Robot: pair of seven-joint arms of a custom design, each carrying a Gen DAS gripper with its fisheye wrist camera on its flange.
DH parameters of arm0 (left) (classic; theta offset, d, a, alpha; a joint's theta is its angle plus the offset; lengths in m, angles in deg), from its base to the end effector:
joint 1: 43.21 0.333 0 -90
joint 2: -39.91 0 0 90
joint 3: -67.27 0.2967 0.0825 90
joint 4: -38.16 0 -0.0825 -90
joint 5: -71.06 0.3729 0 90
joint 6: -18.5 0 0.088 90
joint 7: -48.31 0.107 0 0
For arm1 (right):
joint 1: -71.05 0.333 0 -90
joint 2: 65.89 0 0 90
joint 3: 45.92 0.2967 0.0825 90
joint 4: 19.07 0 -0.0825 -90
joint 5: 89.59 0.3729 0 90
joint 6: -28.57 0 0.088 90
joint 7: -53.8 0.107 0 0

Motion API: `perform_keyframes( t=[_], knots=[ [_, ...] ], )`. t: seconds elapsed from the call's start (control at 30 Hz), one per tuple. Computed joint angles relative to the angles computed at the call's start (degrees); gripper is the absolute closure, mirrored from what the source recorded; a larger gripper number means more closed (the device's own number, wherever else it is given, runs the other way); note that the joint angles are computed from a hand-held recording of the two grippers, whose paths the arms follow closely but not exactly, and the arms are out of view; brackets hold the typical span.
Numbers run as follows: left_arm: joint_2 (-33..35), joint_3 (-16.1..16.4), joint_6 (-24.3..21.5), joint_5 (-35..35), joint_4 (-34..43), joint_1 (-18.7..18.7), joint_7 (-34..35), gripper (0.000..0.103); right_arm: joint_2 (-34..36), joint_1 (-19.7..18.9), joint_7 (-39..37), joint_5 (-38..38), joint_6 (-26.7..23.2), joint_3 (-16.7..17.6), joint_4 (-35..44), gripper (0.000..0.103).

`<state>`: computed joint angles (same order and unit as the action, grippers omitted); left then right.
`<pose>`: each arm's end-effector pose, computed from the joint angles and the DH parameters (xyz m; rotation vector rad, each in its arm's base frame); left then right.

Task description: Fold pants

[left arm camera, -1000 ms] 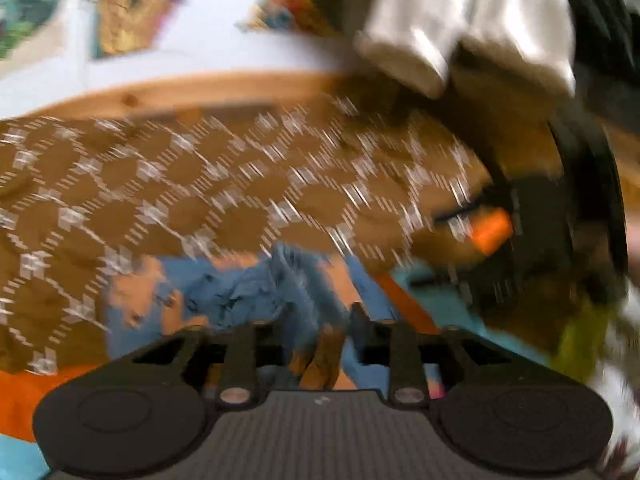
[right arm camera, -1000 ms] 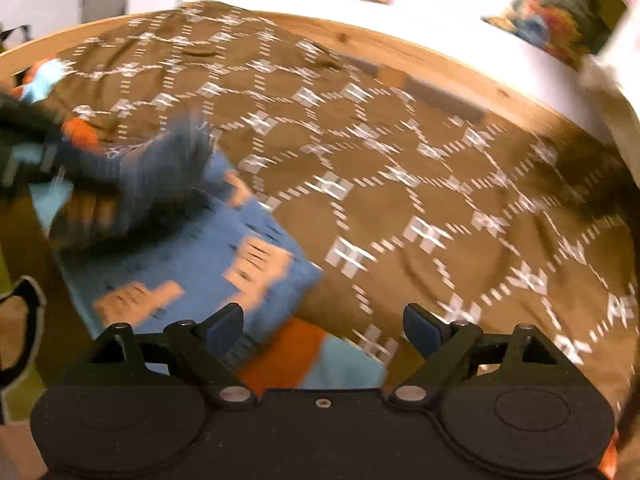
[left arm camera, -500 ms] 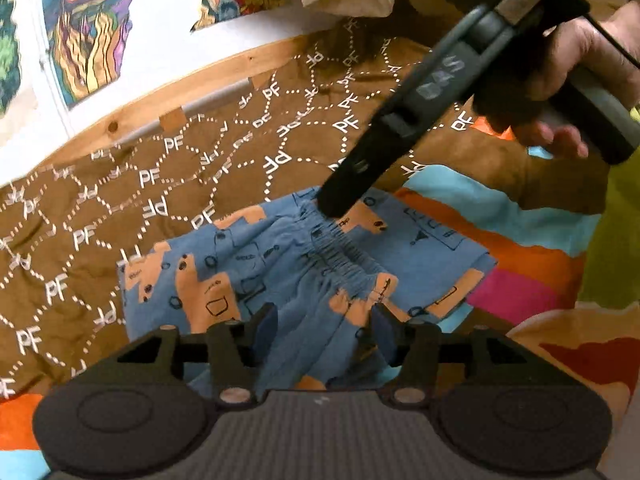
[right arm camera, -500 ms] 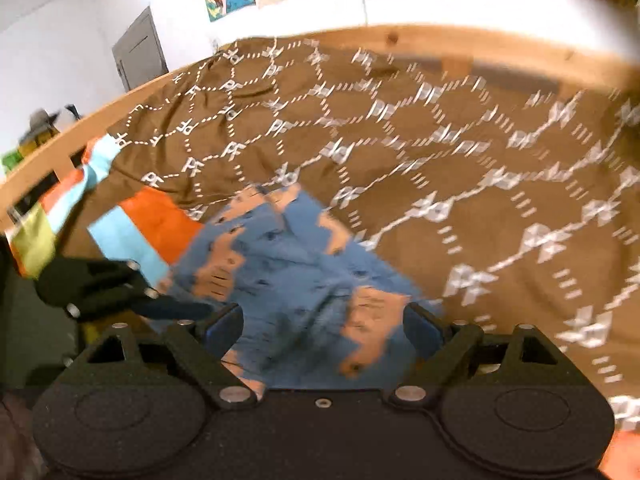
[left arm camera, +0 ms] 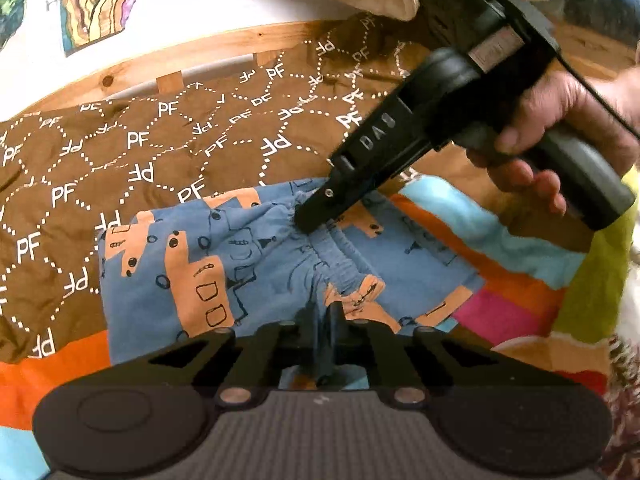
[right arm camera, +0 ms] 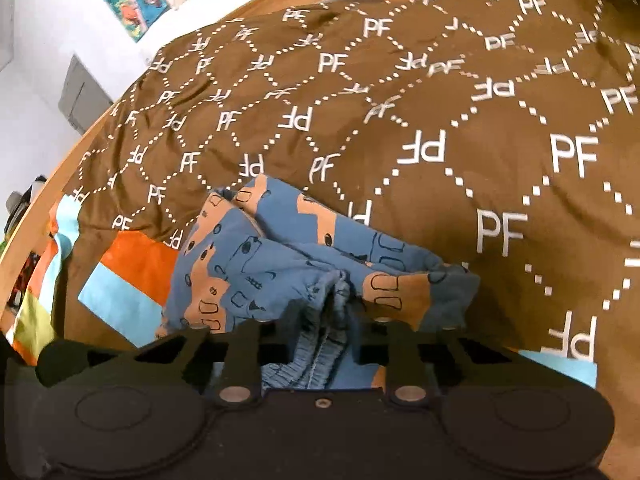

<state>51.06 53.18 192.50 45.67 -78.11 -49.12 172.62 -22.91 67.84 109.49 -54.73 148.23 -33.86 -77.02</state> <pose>0.5941 -0.1734 0.4335 -1.2856 2.1708 -0.9294 0.7577 0.0869 0.4511 -2.0045 1.2554 0.1180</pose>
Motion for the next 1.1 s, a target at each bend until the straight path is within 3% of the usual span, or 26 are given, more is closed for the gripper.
perform_keyframes(
  t=[0.17, 0.43, 0.63, 0.77, 0.93, 1.0, 1.07, 1.1],
  knots=[
    [-1.86, -4.29, 0.70, -9.97, -0.67, 2.82, 9.05, 0.099, -2.98, -1.42, -4.02, 1.53, 0.29, 0.55, -3.21, 0.092],
    [-3.12, -5.11, -1.46, -22.47, 1.23, 1.29, 19.27, 0.099, -6.61, -3.02, -4.66, 3.83, -0.77, -0.93, -5.31, 0.093],
    [-0.31, -3.10, -4.24, -20.75, 3.37, -1.67, 18.34, 0.099, -5.42, -2.51, -2.64, -0.52, -3.85, -3.43, -2.27, 0.093],
    [2.58, -1.61, -5.16, -15.14, 4.48, -2.86, 13.02, 0.099, -5.44, -1.30, -3.34, -4.53, -1.78, -4.29, -4.52, 0.092],
    [1.66, -3.74, -4.03, -15.48, 2.75, -0.85, 14.89, 0.093, -7.71, -1.00, -6.59, -6.52, 2.62, -4.00, -9.37, 0.071],
    [0.79, -4.25, -3.92, -16.19, 1.96, -0.49, 16.71, 0.082, -9.38, -1.20, -8.94, -6.53, 5.05, -3.84, -11.92, 0.055],
    [-0.05, -4.63, -3.55, -17.58, 1.30, -0.39, 18.39, 0.054, -10.45, -1.08, -9.42, -6.57, 6.86, -4.04, -13.26, 0.040],
    [-0.57, -4.70, -3.49, -18.43, 1.02, -0.40, 18.84, 0.048, -11.09, -1.00, -9.92, -6.54, 8.18, -4.06, -14.21, 0.030]
  ],
)
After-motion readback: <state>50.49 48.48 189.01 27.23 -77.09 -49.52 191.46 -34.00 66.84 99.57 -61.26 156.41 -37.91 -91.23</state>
